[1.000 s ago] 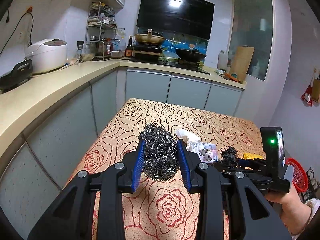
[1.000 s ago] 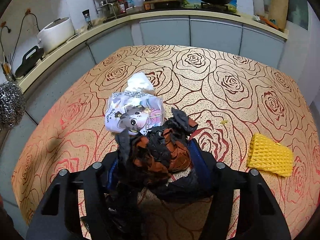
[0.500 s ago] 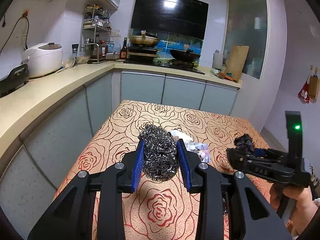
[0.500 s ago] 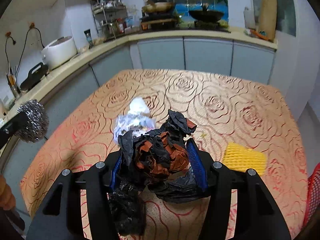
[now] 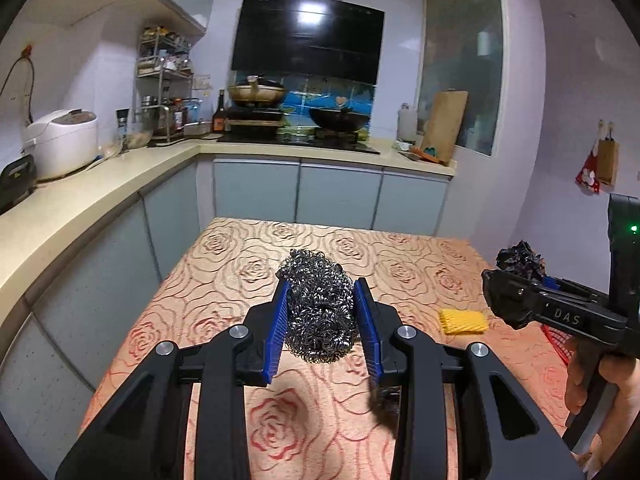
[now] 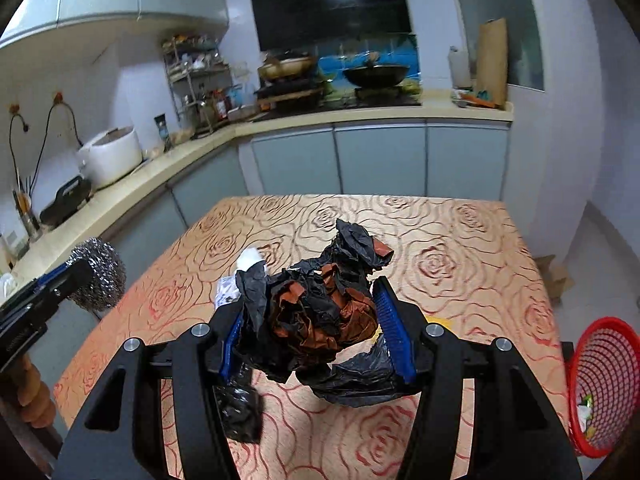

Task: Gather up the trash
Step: 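Carry the black bag toward the red wastebasket with the right tool while the left tool holds the steel wool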

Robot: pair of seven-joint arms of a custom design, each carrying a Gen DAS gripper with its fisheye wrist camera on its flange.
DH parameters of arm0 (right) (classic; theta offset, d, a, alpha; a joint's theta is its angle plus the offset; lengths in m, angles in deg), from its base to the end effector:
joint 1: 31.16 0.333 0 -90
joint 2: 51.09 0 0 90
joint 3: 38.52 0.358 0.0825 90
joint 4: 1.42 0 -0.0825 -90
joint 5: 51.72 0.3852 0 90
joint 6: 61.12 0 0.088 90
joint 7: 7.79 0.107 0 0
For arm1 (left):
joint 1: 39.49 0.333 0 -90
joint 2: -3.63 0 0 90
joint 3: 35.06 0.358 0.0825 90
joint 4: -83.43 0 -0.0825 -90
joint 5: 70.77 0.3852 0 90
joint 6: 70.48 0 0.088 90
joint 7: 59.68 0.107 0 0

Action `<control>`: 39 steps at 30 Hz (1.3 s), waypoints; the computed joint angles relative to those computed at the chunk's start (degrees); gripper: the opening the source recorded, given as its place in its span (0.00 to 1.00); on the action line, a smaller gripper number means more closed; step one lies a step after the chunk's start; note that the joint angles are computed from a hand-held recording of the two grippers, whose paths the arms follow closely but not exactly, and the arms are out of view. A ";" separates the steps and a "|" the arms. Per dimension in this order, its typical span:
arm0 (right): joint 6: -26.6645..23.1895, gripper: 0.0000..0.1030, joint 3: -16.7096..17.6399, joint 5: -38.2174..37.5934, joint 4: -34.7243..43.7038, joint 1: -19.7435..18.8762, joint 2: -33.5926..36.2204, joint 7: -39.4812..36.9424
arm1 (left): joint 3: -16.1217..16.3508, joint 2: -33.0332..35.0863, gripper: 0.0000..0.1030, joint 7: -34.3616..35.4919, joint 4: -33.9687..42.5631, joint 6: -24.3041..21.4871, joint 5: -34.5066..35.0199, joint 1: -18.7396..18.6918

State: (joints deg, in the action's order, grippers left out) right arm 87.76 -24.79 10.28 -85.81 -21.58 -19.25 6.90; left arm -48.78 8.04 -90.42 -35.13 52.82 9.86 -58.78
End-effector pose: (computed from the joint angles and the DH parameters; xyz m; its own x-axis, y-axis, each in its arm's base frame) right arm 0.7261 0.2479 0.4519 0.7900 -0.5884 -0.1723 -0.4356 -0.3410 -0.8331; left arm 0.5141 -0.2822 0.4661 0.5637 -0.8192 0.1056 -0.2997 -0.3220 -0.8980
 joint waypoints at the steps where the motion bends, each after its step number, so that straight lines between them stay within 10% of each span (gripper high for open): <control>1: 0.12 0.54 -0.04 0.50 -0.05 -0.45 -0.13 -0.09 | -0.03 0.49 0.30 0.33 0.65 0.28 0.31 -0.05; 39: 9.69 0.54 -3.09 7.18 2.61 -11.57 1.44 1.83 | 9.83 27.76 0.30 21.78 38.27 22.75 0.45 -10.26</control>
State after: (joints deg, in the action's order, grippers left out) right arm 97.45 -27.88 17.46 -83.20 -33.15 -17.81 8.72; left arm -38.94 35.80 -68.63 3.14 75.56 10.31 -69.05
